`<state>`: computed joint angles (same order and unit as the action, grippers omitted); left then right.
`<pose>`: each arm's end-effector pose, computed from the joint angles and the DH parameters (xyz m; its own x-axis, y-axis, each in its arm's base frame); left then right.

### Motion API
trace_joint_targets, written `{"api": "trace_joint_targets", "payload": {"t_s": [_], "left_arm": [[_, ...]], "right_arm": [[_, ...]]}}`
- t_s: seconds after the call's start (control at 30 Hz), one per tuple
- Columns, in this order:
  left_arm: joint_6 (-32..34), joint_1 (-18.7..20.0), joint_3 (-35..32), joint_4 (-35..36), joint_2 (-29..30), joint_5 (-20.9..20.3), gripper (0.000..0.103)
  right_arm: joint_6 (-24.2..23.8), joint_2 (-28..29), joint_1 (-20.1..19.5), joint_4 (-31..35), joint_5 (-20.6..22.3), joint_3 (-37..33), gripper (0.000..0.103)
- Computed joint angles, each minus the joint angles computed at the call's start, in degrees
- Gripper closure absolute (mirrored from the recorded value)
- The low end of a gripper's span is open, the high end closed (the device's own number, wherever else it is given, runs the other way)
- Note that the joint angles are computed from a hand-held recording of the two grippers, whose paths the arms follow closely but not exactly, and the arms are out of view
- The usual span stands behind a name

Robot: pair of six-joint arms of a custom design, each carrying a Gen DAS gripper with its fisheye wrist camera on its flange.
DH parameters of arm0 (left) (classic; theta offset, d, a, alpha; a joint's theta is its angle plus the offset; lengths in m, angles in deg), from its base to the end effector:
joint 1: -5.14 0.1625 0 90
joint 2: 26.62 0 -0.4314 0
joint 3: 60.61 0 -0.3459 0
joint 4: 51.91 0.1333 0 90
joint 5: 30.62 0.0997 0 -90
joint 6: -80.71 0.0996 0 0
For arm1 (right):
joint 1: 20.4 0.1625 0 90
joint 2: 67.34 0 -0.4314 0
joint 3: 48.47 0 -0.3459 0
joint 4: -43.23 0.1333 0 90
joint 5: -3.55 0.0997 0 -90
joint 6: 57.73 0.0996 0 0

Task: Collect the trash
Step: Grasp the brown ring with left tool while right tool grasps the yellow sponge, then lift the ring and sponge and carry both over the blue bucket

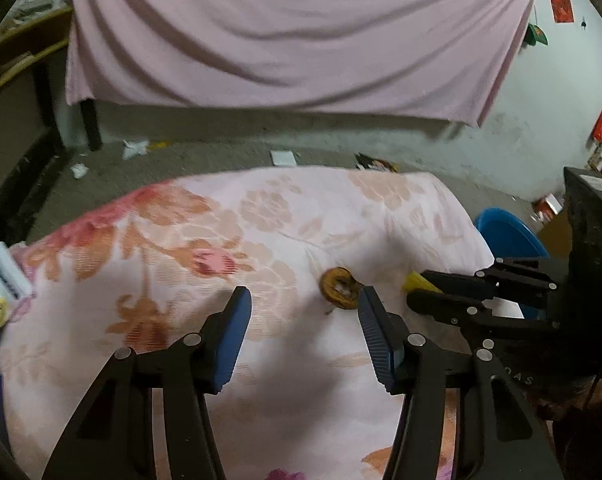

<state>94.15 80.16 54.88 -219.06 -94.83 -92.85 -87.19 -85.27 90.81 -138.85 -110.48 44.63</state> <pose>0.0379 -0.5538 0.2822 -0.8376 0.1991 -0.5087 0.4306 0.8137 -0.3905 0.3111 -0.5452 -0.0971 -0.6084 -0.6302 0.4823 -0.7412 0.6684 -0.0616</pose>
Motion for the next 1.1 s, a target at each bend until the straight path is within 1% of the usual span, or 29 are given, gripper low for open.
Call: {"api": "trace_joint_targets", "payload": {"t_s": [0.1,0.27,0.3,0.33,0.4,0.47,0.57,0.63,0.7,0.83,0.87,0.9,1.0,1.03,1.07,1.1], "left_arm": [[-0.39,-0.26,-1.63,3.11,1.35,0.28,0.058],[0.62,-1.27,-3.54,3.80,4.27,2.35,0.060],[0.83,-1.58,-3.73,3.93,4.75,3.06,0.067],[1.18,-1.89,-3.80,3.93,5.26,3.92,0.077],[2.49,-2.77,-3.35,2.89,6.40,6.47,0.078],[3.29,-3.27,-2.46,1.11,7.02,7.57,0.078],[2.60,-3.44,-0.61,-2.18,6.81,6.63,0.078],[2.61,-3.70,0.86,-5.78,6.07,5.36,0.078],[2.47,-4.41,2.82,-10.75,5.17,4.15,0.078],[0.29,-6.52,7.08,-21.58,4.01,1.89,0.078],[-0.11,-7.20,8.45,-25.69,3.99,0.83,0.078],[-0.02,-7.61,9.30,-28.52,3.96,0.21,0.078],[0.63,-10.47,12.59,-38.62,4.68,-1.11,0.078],[1.64,-11.54,13.70,-42.24,5.02,-1.42,0.078],[2.28,-12.15,14.29,-44.00,4.93,-1.67,0.078],[3.06,-13.18,15.22,-46.89,5.14,-2.12,0.078]], "right_arm": [[-0.22,-0.42,-0.27,-1.77,0.38,0.80,0.090],[0.10,-1.49,-1.05,-6.26,1.48,3.12,0.090],[0.08,-1.62,-1.25,-6.81,1.56,3.55,0.090],[0.12,-1.72,-1.35,-7.03,1.41,3.72,0.090],[-0.11,-2.04,-1.69,-8.12,1.10,4.55,0.090],[-0.22,-2.14,-1.84,-9.38,1.03,5.16,0.090],[-1.15,-2.62,-2.29,-13.38,2.48,7.15,0.090],[-2.00,-2.91,-2.49,-16.95,3.16,8.56,0.090],[-2.92,-3.15,-2.57,-22.00,4.88,10.33,0.090],[-5.17,-4.26,-3.16,-33.75,10.71,14.94,0.090],[-6.06,-4.43,-3.14,-37.64,11.82,16.13,0.090],[-6.66,-4.57,-3.15,-39.83,12.34,16.72,0.090],[-8.30,-5.60,-3.94,-50.59,17.28,20.54,0.090],[-8.63,-5.77,-4.06,-53.67,18.20,21.43,0.090],[-9.15,-5.89,-4.25,-57.22,19.25,22.41,0.090],[-9.44,-6.11,-4.50,-59.36,20.19,23.13,0.090]]}}
